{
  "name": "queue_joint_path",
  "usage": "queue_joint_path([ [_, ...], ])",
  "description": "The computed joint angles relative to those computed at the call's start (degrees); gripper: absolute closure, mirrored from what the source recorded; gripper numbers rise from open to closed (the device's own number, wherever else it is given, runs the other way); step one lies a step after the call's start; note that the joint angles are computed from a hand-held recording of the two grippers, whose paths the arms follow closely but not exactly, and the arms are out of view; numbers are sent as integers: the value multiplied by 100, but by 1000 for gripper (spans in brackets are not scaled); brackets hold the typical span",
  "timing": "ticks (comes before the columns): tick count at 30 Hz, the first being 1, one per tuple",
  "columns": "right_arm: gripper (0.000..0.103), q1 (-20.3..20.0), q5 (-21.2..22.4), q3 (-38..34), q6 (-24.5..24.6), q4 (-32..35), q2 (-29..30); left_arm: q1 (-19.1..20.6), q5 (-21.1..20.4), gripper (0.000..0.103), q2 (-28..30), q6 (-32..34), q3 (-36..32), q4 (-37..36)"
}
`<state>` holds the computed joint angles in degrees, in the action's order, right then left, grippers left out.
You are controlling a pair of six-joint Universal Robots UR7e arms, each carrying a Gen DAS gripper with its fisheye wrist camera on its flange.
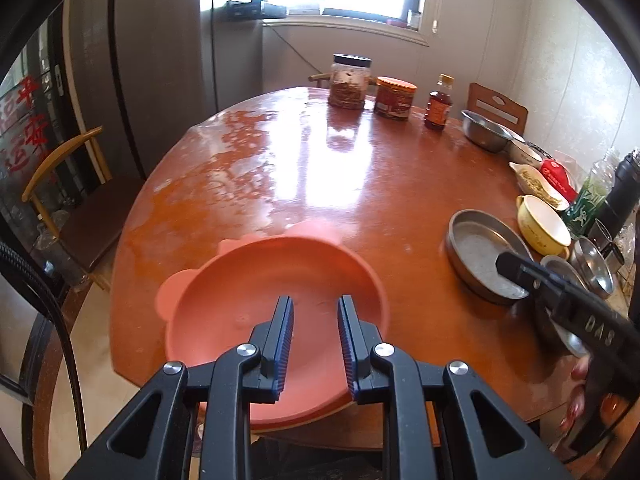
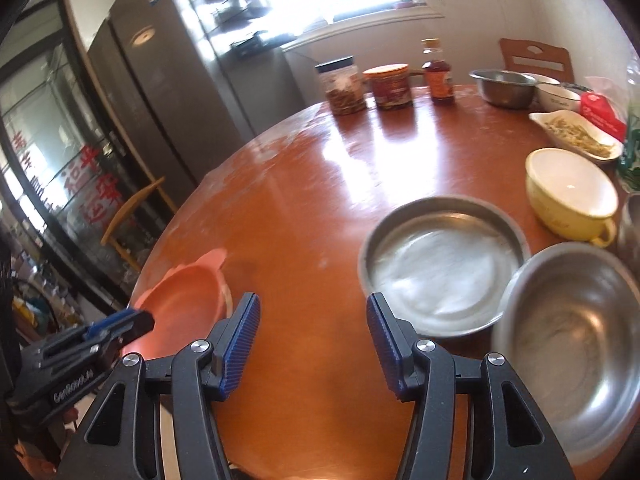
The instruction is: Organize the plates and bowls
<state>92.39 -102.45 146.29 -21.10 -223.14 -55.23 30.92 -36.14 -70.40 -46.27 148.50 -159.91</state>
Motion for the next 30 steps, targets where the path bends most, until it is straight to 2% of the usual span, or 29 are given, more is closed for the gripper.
queue_joint_path([
  [5, 46, -197, -325, -91, -300, 271, -610, -28, -199, 79, 659, 341, -426, -383],
  [8, 46, -326, -367, -164, -442, 689, -970, 17, -456, 78, 1048, 563, -671, -675],
  [12, 46, -539, -247, -391, -651, 1788, -1410, 125, -723, 76, 1595, 842, -1098, -864],
  [14, 46, -467, -639, -559, -925, 1936, -1327, 205, -849, 76, 1802, 919, -1307, -876],
  [17, 46, -601, -511, -751, -1026, 2578, -1421, 346, -1006, 76, 2085, 1025, -1606, -891],
  [20, 47, -563, -806, -898, -1304, 2400, -1236, 489, -1148, 76, 2296, 1040, -1860, -851],
  [23, 50, -667, -810, -1069, -1195, 2813, -1246, 619, -1267, 76, 2434, 1016, -2020, -787],
  [27, 57, -699, -1104, -1263, -1279, 2906, -1038, 790, -1369, 76, 2583, 920, -2231, -522],
  [30, 60, -767, -1027, -1406, -1264, 3178, -997, 890, -1486, 76, 2671, 905, -2338, -398],
])
